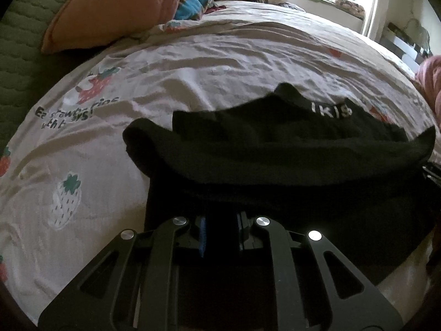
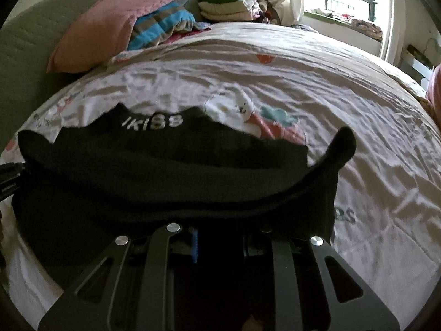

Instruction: Fold small clothes

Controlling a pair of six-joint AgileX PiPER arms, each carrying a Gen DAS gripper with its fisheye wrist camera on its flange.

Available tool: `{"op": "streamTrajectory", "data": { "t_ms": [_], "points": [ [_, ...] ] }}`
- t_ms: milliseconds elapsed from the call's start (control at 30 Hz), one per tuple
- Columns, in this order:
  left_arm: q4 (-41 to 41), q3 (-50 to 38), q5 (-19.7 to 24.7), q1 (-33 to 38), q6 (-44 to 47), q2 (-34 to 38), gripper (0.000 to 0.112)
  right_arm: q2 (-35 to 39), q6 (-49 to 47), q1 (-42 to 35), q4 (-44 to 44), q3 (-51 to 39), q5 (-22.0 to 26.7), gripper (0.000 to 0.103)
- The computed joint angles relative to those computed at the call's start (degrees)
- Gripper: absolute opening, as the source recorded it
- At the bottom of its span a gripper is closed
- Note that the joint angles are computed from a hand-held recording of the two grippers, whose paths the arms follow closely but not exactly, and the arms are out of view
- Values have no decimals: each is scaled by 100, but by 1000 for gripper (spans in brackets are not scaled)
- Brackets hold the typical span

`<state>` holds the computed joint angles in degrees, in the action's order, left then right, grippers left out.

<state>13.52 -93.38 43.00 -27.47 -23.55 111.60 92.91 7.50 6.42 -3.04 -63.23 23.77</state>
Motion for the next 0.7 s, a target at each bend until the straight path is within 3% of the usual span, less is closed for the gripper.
{"op": "streamTrajectory", "data": {
  "t_ms": [467, 600, 700],
  "points": [
    [-301, -1225, 415, 276, -71, 684, 18, 111, -1877, -713, 2275, 22, -478, 20],
    [-257, -1575, 527, 349, -123, 831, 18, 38, -1863, -928, 2421, 113, -636, 20],
    [-241, -1619, 474, 425, -227, 837, 18, -50, -1325, -970, 1856, 152, -729, 21]
  ]
}}
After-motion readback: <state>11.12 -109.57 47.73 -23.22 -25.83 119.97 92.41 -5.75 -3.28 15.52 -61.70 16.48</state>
